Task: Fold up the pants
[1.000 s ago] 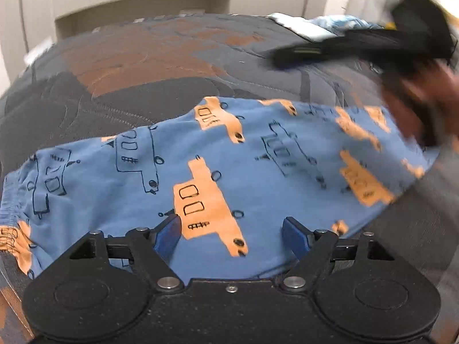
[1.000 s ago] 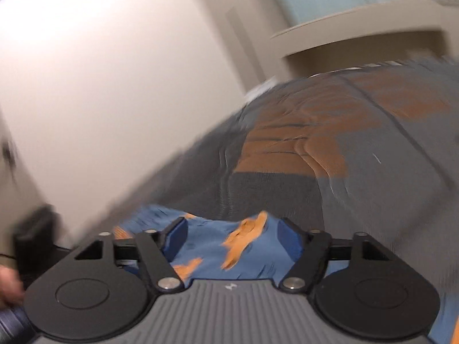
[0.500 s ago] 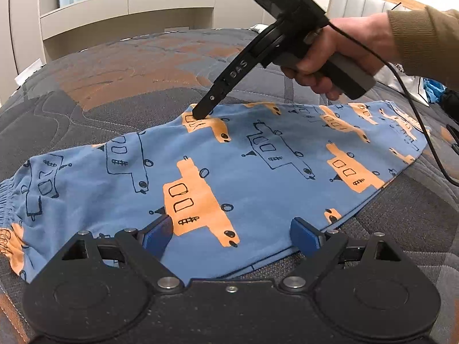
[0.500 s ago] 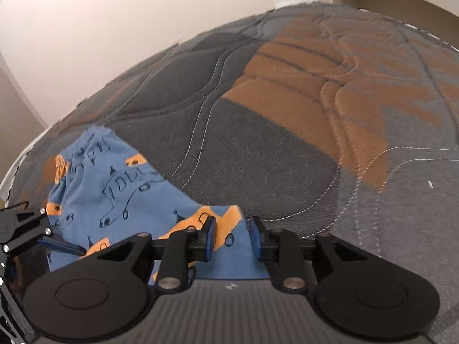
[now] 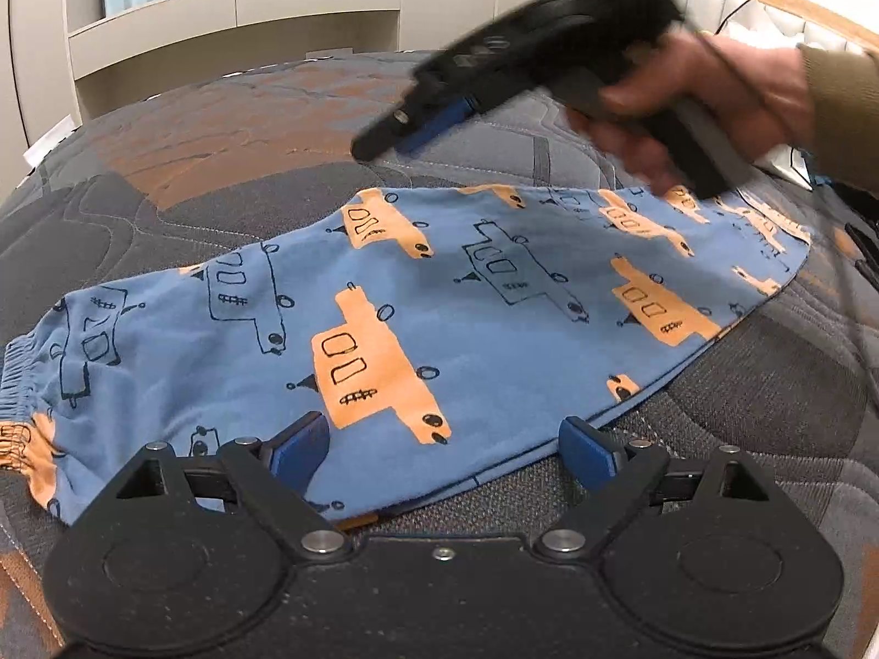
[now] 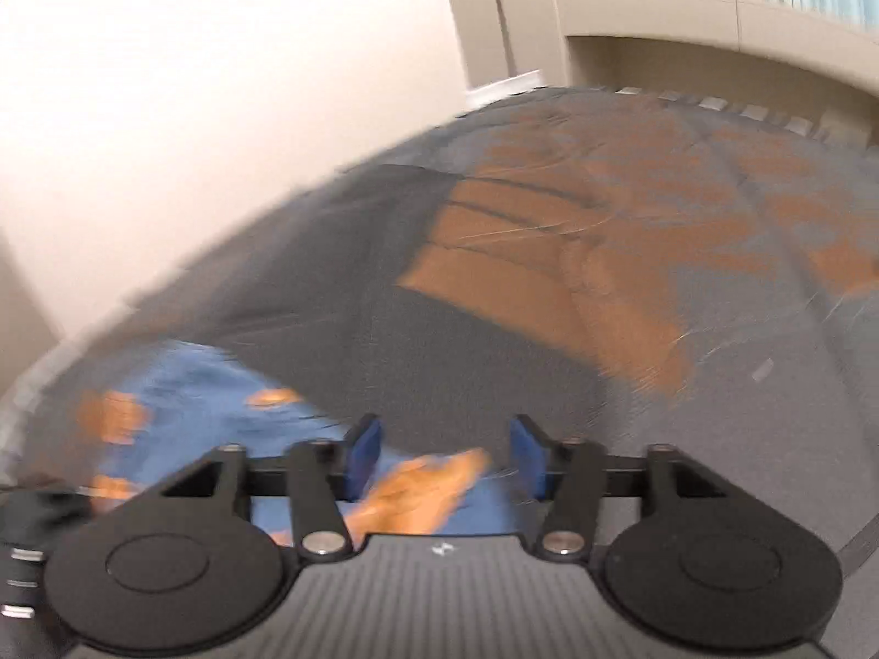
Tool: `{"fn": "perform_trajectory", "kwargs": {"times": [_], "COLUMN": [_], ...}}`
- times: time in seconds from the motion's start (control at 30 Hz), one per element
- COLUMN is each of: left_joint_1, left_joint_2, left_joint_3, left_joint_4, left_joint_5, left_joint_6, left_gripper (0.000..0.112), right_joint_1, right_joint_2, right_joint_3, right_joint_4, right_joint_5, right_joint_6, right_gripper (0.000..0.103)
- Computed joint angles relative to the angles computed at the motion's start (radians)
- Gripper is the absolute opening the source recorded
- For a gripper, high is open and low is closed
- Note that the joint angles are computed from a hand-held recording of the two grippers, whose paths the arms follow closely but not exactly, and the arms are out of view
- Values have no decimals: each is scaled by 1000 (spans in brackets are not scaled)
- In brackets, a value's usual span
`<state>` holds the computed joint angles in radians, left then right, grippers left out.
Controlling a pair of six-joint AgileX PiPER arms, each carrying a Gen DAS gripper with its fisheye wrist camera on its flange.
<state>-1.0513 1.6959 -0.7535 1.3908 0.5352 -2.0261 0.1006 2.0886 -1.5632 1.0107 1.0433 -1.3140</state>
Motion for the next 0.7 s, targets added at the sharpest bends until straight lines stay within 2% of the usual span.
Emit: {"fn": "perform_trajectory", "kwargs": {"times": [0.03,0.13,0.2,0.27,0.33,0.37,0.43,0.5,0.57,0.6,0.67,0.7], "left_joint_1": [-4,-12,-12,-8,2,4,4,0,-3,7,22,26], "left_joint_2": [2,2,-1,0,6,12,27,39,41,31,42,71], "left_joint_3": [-5,-18,-24,-33,-46,-52,-74,-107,-154,-170,-217,-265], "left_joint_4": [-18,-67,-94,-121,-153,-161,-200,-254,-289,-259,-110,-56], "left_joint_5": [6,18,19,16,11,7,16,44,65,22,-75,-114], "left_joint_6": [18,57,80,109,161,179,242,301,316,269,117,78], "left_gripper": [92,92,92,92,94,95,96,94,89,89,90,90], "right_joint_1": [-15,-70,-148,-275,-402,-482,-636,-771,-905,-959,-1029,-1060], "right_joint_2": [-11,-42,-57,-54,-65,-56,-1,1,22,27,33,52], "right_joint_3": [49,192,265,284,289,270,181,151,117,119,139,128], "right_joint_4": [19,33,59,74,50,32,11,43,123,158,191,183], "right_joint_5": [25,20,17,62,32,23,66,14,73,102,126,156], "right_joint_6": [-20,-70,-123,-124,-123,-127,-84,-53,-44,-52,-46,-20], "right_gripper": [58,58,53,51,57,55,43,51,63,65,74,74]}}
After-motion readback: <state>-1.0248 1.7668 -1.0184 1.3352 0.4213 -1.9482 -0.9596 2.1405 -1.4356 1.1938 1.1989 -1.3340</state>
